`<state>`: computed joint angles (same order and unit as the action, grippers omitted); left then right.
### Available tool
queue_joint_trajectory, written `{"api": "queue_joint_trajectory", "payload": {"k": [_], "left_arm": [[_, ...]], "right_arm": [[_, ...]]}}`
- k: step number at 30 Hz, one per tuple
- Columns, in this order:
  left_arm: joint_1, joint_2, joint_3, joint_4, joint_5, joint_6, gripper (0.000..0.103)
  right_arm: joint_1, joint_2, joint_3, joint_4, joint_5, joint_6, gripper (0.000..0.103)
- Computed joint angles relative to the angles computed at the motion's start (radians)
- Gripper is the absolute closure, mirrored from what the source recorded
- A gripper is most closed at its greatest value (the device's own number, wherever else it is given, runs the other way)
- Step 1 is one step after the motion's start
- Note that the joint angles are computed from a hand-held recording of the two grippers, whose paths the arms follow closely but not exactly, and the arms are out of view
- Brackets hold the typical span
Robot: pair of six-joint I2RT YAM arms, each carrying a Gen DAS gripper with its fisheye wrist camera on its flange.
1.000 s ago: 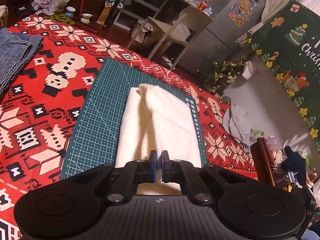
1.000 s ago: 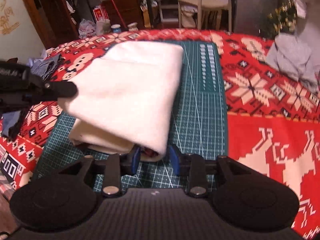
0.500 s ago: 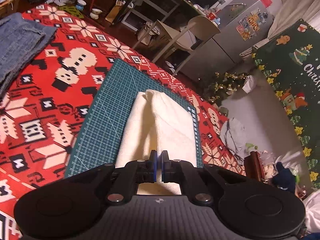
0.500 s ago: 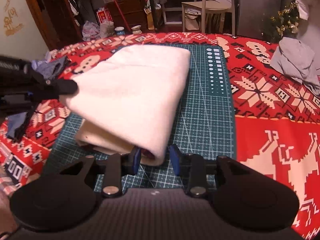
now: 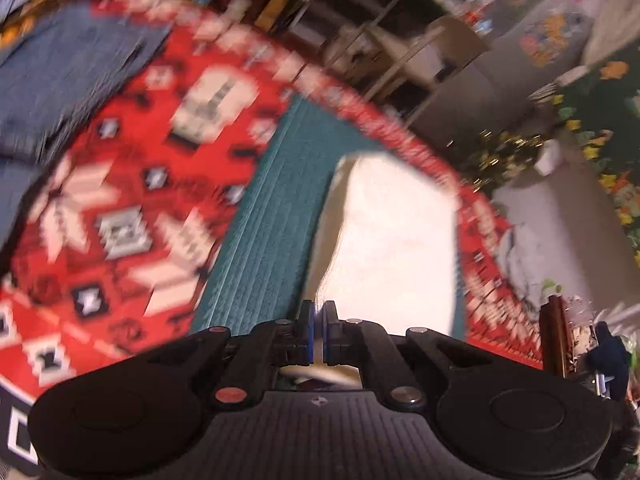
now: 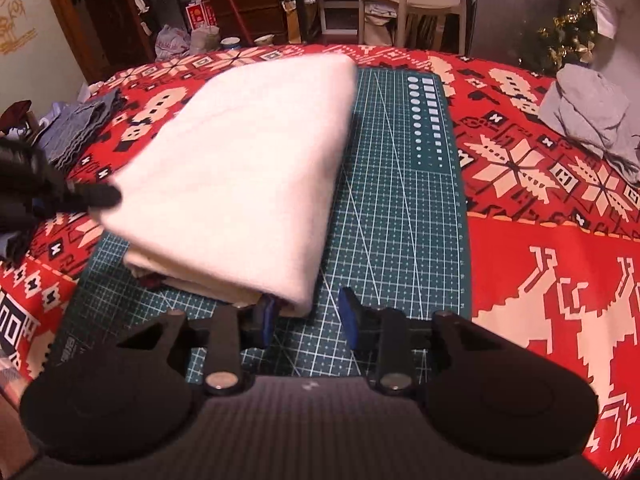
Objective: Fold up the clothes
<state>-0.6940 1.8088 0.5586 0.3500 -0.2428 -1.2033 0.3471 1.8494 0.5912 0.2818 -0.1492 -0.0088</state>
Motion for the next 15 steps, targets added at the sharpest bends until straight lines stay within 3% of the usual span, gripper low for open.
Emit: {"api": "queue_joint_trajectory", "payload": {"k": [2, 9, 11, 15], "left_arm": [[0.025, 0.044, 0.016, -0.008, 0.048, -0.008, 0.099], [0.020, 0.046, 0.010, 0.000, 0.076, 0.002, 0.098], [0.021, 0.042, 0.008, 0.001, 0.080, -0.003, 0.098], [0.019, 0.020, -0.003, 0.007, 0.089, -0.008, 0.098]], "right_arm": [[0.002, 0.003, 0.003, -0.004, 0.001, 0.007, 0.069], [-0.025, -0.022, 0.015, -0.059, -0.021, -0.001, 0.069], [-0.049, -0.066, 0.007, -0.100, -0.065, -0.026, 0.083], [-0.121, -0.159, -0.020, -0.144, -0.174, -0.049, 0.083]]}}
